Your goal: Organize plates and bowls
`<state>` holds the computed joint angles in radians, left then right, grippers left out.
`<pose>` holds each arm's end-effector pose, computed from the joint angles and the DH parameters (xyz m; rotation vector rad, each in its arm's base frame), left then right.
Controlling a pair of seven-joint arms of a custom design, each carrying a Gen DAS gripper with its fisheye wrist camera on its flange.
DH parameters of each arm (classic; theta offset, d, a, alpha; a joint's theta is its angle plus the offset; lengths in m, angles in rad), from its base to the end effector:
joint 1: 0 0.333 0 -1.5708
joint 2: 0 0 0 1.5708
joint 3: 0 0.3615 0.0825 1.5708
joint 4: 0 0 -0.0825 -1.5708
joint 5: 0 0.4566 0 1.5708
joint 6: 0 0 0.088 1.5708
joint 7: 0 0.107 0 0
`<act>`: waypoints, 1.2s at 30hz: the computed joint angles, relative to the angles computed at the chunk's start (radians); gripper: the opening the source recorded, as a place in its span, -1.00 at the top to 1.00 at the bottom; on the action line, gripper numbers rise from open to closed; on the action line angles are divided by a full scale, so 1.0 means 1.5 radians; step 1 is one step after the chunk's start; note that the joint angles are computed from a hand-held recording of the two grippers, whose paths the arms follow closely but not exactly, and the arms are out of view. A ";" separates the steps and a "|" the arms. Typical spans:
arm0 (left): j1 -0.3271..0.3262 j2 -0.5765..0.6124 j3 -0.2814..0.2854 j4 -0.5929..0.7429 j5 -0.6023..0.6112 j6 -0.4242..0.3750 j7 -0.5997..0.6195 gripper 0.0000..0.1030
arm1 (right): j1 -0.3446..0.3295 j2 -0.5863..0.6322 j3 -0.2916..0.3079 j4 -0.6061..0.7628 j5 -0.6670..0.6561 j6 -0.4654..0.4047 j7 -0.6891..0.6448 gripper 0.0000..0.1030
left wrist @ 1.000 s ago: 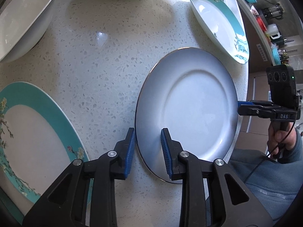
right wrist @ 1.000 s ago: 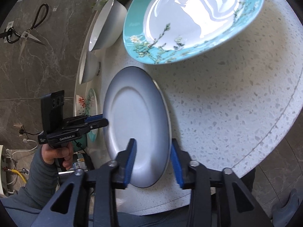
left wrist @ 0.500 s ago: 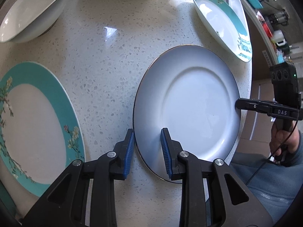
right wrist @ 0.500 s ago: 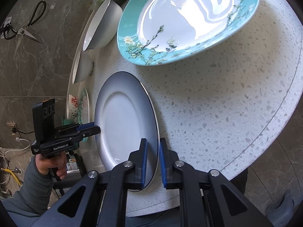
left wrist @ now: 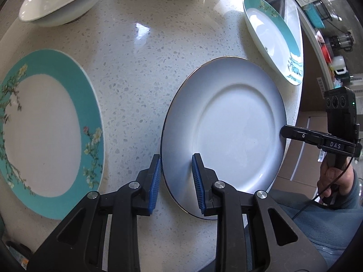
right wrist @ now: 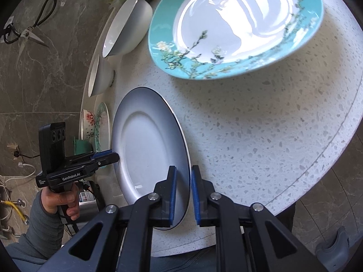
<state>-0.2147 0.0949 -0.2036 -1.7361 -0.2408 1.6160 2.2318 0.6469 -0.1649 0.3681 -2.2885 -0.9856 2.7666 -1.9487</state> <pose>0.5788 -0.2794 0.5286 0.7331 -2.7166 0.1023 0.2710 0.5148 0.4758 -0.7442 2.1622 0.2193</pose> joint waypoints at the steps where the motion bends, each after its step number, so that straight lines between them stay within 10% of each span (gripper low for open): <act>1: 0.002 -0.002 0.002 0.000 -0.002 -0.001 -0.001 0.53 | 0.001 0.001 -0.003 0.002 0.007 0.002 -0.013 0.68; 18: 0.095 -0.125 0.050 -0.111 -0.045 0.016 -0.060 0.53 | 0.023 0.106 -0.058 0.119 0.300 0.083 -0.502 0.65; 36: 0.171 -0.218 0.068 -0.268 -0.064 0.059 -0.126 0.53 | 0.008 0.203 -0.020 0.220 0.679 0.036 -0.978 0.65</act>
<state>0.0411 -0.2319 -0.1012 -2.1377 -0.3374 1.7049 2.0421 0.6594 0.1392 0.3378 -1.9584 0.0331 2.8207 -3.4151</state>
